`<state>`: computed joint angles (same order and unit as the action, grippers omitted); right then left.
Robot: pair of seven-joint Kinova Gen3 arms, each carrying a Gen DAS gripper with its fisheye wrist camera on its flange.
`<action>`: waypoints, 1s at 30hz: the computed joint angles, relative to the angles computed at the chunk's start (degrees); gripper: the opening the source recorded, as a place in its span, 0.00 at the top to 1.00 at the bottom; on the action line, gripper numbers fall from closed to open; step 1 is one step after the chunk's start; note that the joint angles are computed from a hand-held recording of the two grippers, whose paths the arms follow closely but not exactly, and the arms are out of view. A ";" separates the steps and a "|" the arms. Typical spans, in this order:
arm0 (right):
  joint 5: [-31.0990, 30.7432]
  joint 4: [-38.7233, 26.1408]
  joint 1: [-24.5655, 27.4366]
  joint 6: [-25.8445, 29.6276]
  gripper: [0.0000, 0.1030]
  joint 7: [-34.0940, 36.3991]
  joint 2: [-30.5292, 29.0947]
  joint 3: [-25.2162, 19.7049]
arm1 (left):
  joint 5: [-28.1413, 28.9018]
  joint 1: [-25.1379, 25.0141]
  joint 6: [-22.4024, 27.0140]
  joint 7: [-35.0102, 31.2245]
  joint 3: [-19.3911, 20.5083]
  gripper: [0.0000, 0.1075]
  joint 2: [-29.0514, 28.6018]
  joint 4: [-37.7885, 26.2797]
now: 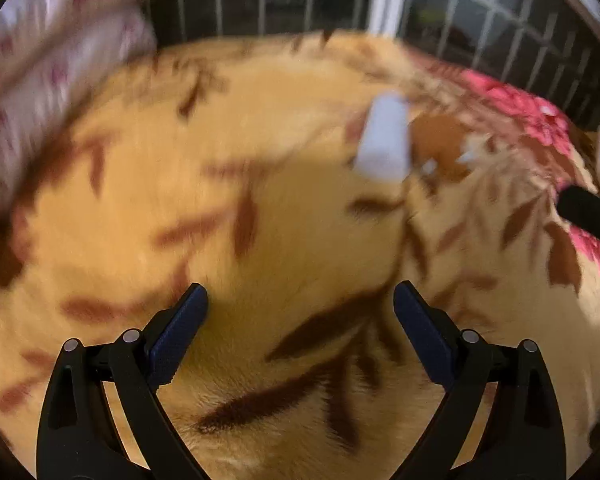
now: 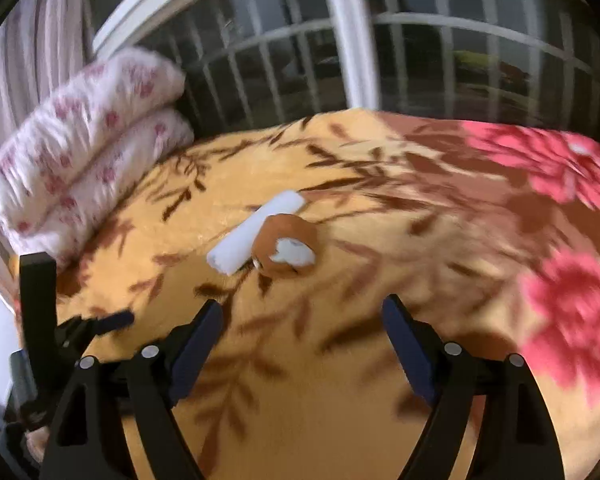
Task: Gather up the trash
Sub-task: 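Grasp the brown-and-white plush with the right tool while the left tool grasps the white foam tube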
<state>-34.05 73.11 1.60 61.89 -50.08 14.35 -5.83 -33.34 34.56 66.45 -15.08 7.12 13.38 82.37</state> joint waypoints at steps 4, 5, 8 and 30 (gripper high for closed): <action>3.49 -7.49 -4.05 1.99 0.22 -5.39 6.79 -1.05 | 0.00 2.65 0.98 -0.41 -2.54 0.15 0.49 -0.71; 3.56 -9.11 -4.40 2.52 0.22 -7.27 8.26 -1.24 | -0.46 2.94 1.76 -0.40 -2.36 0.14 0.97 -1.20; 4.16 -13.05 -5.10 3.53 0.23 -11.70 11.94 -1.82 | -0.98 1.15 1.96 -0.09 0.02 0.14 0.87 -1.06; 3.36 3.16 1.60 0.55 0.72 -3.50 -1.19 -0.99 | 0.69 0.90 2.93 -2.00 -0.53 0.11 1.93 -2.57</action>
<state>-30.68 76.27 3.21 62.44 -53.58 13.16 -6.81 -32.64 35.46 69.38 -17.08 6.59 15.31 79.80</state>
